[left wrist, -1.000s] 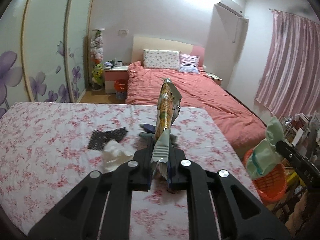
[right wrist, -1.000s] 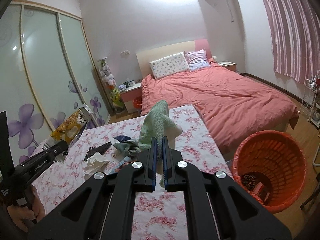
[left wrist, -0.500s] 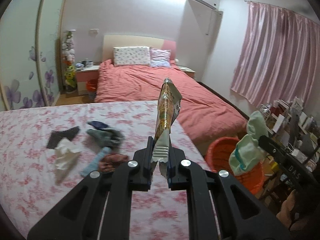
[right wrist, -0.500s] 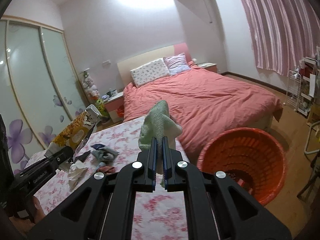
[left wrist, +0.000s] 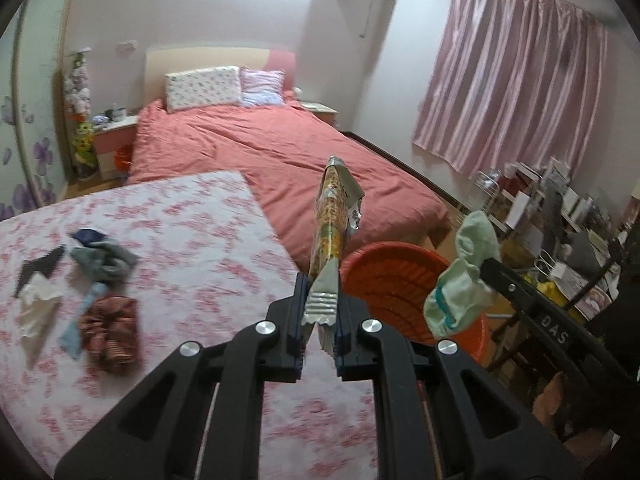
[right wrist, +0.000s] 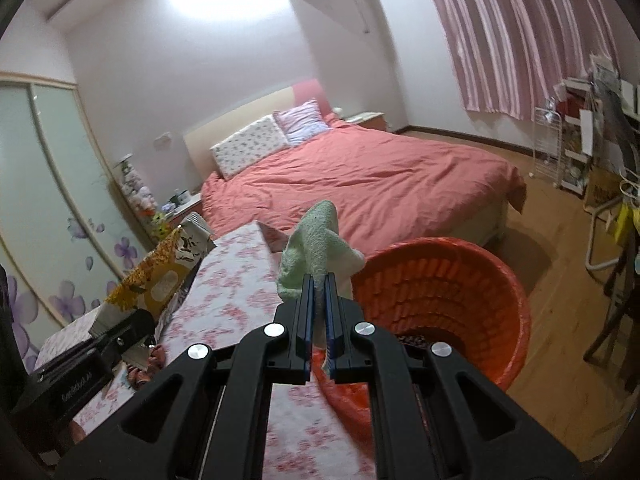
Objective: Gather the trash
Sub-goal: 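Grasp the snack bag with the left tool while the right tool carries the green cloth toward the basket, then open both tools over the orange basket to drop cloth and snack bag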
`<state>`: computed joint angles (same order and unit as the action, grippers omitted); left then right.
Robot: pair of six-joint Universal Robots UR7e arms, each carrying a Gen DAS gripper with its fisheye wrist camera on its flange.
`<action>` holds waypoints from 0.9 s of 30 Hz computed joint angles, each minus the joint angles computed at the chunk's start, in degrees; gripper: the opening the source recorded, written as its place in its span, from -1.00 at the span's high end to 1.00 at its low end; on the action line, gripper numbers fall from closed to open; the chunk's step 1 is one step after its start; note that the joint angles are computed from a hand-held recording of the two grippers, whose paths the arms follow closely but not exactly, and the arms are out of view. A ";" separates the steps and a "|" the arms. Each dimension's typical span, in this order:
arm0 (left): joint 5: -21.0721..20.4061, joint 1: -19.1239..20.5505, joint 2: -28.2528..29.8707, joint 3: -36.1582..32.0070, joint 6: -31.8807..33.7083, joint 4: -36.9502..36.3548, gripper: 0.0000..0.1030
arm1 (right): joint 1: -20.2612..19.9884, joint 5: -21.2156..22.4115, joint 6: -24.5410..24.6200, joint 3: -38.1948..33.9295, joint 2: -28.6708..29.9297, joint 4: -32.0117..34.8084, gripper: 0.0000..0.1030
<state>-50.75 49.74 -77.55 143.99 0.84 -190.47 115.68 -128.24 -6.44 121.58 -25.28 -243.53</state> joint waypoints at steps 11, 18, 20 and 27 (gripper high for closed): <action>-7.31 3.47 14.76 -7.11 1.63 -0.71 0.61 | -6.33 0.33 3.23 0.84 -1.31 0.07 0.83; -6.69 6.15 17.54 -9.09 2.32 0.15 0.28 | -7.44 -1.41 4.86 1.25 -1.17 0.81 0.14; -5.71 6.57 16.80 -8.80 2.67 -0.07 0.25 | -7.04 -1.91 4.93 1.08 -1.10 1.30 0.09; 1.30 7.34 12.01 -5.24 4.17 -3.69 -0.13 | -4.95 -3.82 3.10 -0.38 -0.69 2.41 -0.14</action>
<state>-49.44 57.08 -65.53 138.74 5.02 -194.17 110.73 -132.06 -3.34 121.20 -25.97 -241.12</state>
